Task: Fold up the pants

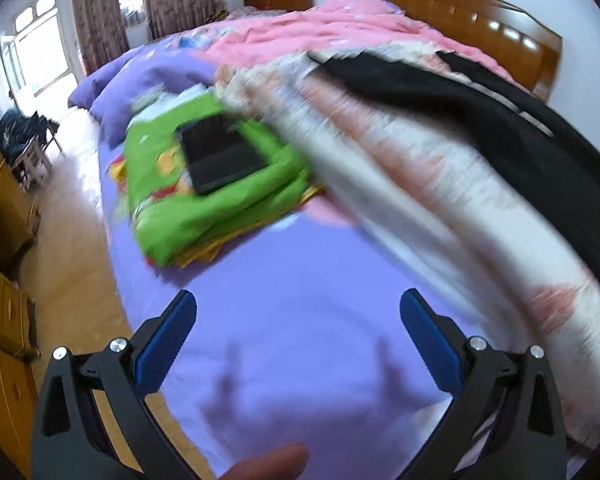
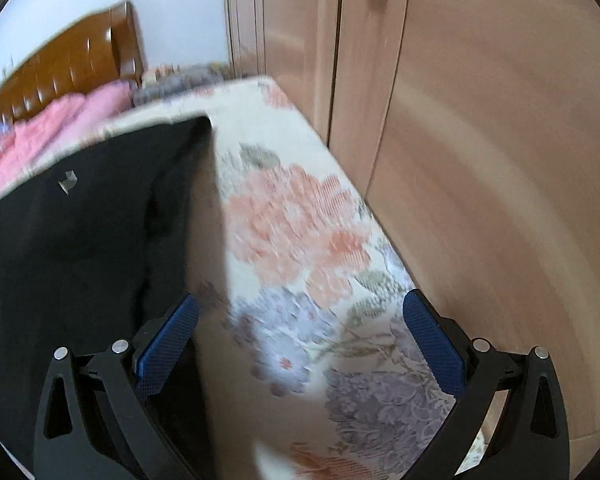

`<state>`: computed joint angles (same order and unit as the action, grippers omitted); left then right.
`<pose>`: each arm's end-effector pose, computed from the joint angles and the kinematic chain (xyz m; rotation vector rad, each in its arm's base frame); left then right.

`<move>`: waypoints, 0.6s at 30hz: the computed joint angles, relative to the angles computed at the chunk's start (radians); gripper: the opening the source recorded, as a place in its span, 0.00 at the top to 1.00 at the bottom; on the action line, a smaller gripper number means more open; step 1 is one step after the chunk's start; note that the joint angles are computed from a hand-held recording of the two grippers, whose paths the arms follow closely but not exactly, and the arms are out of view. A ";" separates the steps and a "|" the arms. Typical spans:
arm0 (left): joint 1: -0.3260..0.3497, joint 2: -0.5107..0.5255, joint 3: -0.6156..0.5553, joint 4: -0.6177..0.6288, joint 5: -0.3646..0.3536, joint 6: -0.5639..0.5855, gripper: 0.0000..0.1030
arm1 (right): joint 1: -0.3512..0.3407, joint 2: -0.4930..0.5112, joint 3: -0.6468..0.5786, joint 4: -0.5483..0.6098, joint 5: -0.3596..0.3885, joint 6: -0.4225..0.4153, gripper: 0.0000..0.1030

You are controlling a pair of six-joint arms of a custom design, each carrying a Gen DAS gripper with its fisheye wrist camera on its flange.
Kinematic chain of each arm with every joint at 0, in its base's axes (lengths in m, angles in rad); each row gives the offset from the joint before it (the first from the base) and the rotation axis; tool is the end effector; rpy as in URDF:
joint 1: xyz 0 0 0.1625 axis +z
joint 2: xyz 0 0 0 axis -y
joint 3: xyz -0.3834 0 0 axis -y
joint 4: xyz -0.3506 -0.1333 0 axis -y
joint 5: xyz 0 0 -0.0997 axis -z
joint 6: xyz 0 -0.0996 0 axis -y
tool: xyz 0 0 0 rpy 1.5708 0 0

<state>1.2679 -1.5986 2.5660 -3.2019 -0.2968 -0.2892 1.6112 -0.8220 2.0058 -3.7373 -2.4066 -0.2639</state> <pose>0.1332 -0.3400 0.2955 -0.4639 1.8728 -1.0198 0.0797 -0.5014 0.1646 -0.1696 -2.0848 0.9814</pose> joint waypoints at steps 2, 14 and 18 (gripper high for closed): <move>-0.087 0.090 -0.052 -0.134 0.023 0.159 0.01 | 0.017 -0.002 -0.023 0.037 0.050 -0.001 0.04; -0.247 0.735 -1.068 0.562 -0.273 0.559 0.01 | 0.068 0.229 -0.738 0.826 0.267 -0.181 0.04; -0.177 0.898 -1.443 0.980 -0.481 0.469 0.01 | 0.027 0.357 -1.071 1.160 0.326 -0.195 0.04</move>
<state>1.0914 -0.7007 1.1233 -2.2223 -0.7780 0.1802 1.6383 -0.4652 0.9352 -2.5773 -2.0808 -0.4592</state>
